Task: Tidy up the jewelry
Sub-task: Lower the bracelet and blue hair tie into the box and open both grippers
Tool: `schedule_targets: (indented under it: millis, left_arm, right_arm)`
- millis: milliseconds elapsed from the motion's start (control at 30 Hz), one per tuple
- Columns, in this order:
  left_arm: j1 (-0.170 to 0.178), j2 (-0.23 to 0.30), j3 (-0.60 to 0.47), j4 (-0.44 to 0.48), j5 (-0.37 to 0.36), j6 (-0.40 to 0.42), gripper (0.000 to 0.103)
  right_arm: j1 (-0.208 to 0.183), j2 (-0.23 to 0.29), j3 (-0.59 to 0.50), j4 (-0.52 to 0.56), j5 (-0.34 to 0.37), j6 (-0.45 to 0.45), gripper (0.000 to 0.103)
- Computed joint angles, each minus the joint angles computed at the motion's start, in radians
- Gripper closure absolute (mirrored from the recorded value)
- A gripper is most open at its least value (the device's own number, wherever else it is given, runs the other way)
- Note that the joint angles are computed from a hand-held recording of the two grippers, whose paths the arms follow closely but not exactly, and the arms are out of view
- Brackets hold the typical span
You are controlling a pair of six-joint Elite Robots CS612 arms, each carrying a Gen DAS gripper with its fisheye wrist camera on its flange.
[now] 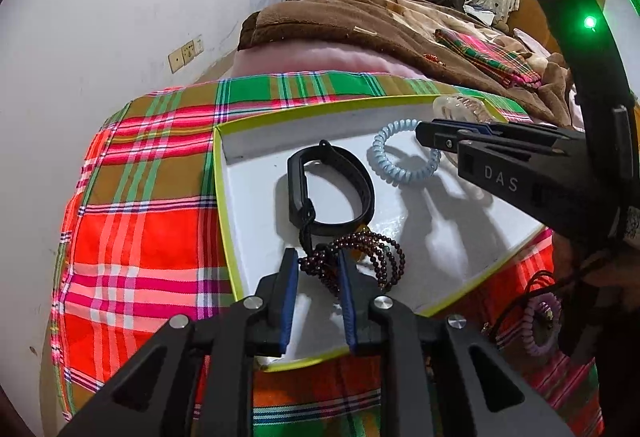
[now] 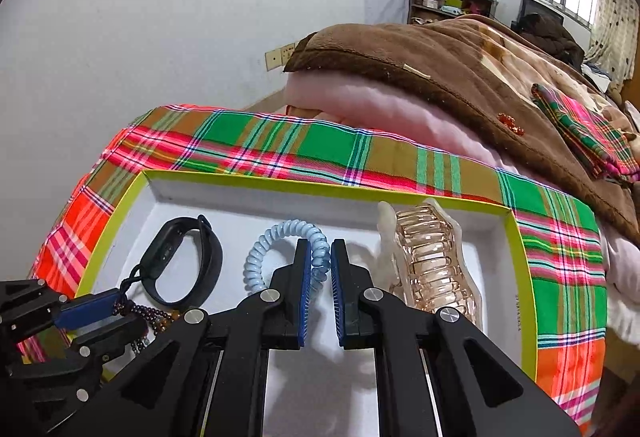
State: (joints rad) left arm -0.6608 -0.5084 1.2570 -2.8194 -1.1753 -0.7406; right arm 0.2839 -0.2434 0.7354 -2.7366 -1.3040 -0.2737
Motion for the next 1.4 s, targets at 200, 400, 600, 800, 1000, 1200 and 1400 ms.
schedule_targets:
  millis: [200, 400, 600, 800, 1000, 1200, 1400]
  left_arm:
    - [0.002, 0.001, -0.005, 0.007, -0.005, -0.006, 0.080]
    - [0.001, 0.001, -0.004, -0.002, -0.007, -0.010, 0.074]
    - [0.000, -0.002, 0.000, -0.003, 0.001, -0.018, 0.064]
    - [-0.001, -0.005, 0.005, -0.005, -0.005, -0.027, 0.062]
    - [-0.007, -0.014, 0.014, -0.010, 0.005, -0.027, 0.054]
    - [-0.016, -0.033, 0.042, -0.039, 0.022, -0.043, 0.050]
    - [-0.027, -0.051, 0.076, -0.097, 0.023, -0.047, 0.045]
  right_arm:
    - [0.001, 0.002, -0.002, 0.004, -0.008, -0.009, 0.093]
    - [0.002, 0.001, 0.001, -0.006, -0.020, -0.009, 0.092]
    - [0.003, -0.003, 0.011, -0.019, -0.028, -0.010, 0.089]
    - [0.002, -0.015, 0.035, -0.039, -0.025, -0.008, 0.088]
    - [-0.002, -0.039, 0.078, -0.083, -0.014, 0.009, 0.084]
    - [-0.013, -0.076, 0.150, -0.148, 0.021, 0.029, 0.079]
    - [-0.034, -0.128, 0.261, -0.239, 0.063, 0.047, 0.074]
